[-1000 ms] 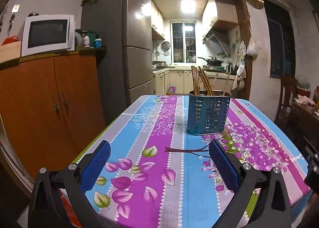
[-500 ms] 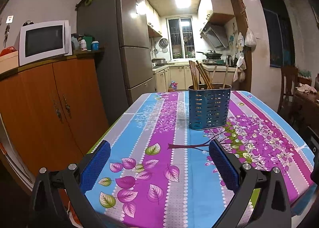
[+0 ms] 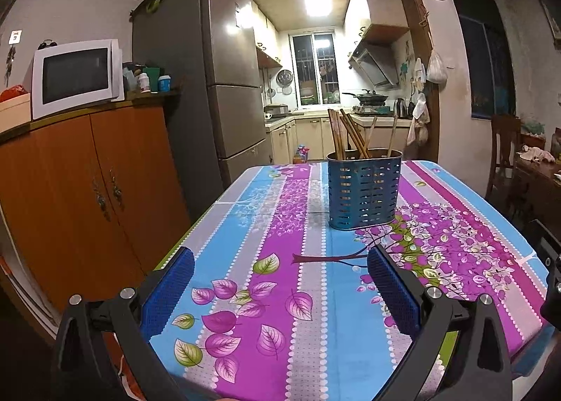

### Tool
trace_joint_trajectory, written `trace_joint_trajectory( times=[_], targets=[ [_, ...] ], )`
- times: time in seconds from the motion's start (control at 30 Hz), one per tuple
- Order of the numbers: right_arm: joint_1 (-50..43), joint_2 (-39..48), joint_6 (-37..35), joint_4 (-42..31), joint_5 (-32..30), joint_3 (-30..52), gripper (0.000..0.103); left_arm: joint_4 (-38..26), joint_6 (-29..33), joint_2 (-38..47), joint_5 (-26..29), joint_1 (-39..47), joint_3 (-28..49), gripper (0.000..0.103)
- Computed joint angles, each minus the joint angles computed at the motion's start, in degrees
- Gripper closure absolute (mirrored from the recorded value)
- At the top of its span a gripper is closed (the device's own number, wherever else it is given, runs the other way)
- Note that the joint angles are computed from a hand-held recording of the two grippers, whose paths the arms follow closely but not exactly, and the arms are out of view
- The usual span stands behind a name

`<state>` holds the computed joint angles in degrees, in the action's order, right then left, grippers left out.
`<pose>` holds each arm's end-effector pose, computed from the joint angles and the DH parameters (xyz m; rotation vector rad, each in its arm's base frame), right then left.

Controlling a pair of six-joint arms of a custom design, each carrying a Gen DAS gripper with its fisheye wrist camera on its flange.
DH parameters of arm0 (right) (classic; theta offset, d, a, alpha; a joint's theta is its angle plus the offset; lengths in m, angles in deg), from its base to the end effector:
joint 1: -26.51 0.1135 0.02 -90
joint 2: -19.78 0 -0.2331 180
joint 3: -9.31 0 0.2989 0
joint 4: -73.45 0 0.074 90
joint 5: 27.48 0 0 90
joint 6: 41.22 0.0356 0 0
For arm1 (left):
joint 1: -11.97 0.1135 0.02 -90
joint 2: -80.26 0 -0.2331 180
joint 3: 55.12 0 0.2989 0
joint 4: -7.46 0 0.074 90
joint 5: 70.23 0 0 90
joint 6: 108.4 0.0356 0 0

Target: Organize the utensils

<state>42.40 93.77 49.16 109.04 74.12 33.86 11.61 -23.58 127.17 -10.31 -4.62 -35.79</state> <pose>0.2480 0.0631 0.0844 -0.1011 1.8047 0.0186 0.2177 -0.0462 0.1037 -0.1448 1.9257 0.2660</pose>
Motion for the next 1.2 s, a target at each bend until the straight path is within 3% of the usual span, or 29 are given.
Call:
trace_joint_trajectory(
  times=[0.23, 0.53, 0.83, 1.2],
  targets=[
    [0.89, -0.92, -1.17, 0.14, 0.77, -0.11, 0.006, -0.2, 1.05, -2.67, 1.04, -0.12, -1.24, 0.004],
    [0.96, -2.44, -1.13, -0.44, 0.6, -0.5, 0.006, 0.9, 0.91, -3.65, 6.32, 2.08, -2.27, 0.004],
    [1.78, -6.3, -1.87, -2.25, 1.61, -1.14, 0.006, 4.53, 4.1, -4.13, 3.47, -0.9, -4.01, 0.005],
    [3.63, -8.48, -3.0, -2.79, 4.04, -1.66, 0.006, 0.61, 2.74, -10.53, 4.19, 0.09, -5.82, 0.005]
  ],
)
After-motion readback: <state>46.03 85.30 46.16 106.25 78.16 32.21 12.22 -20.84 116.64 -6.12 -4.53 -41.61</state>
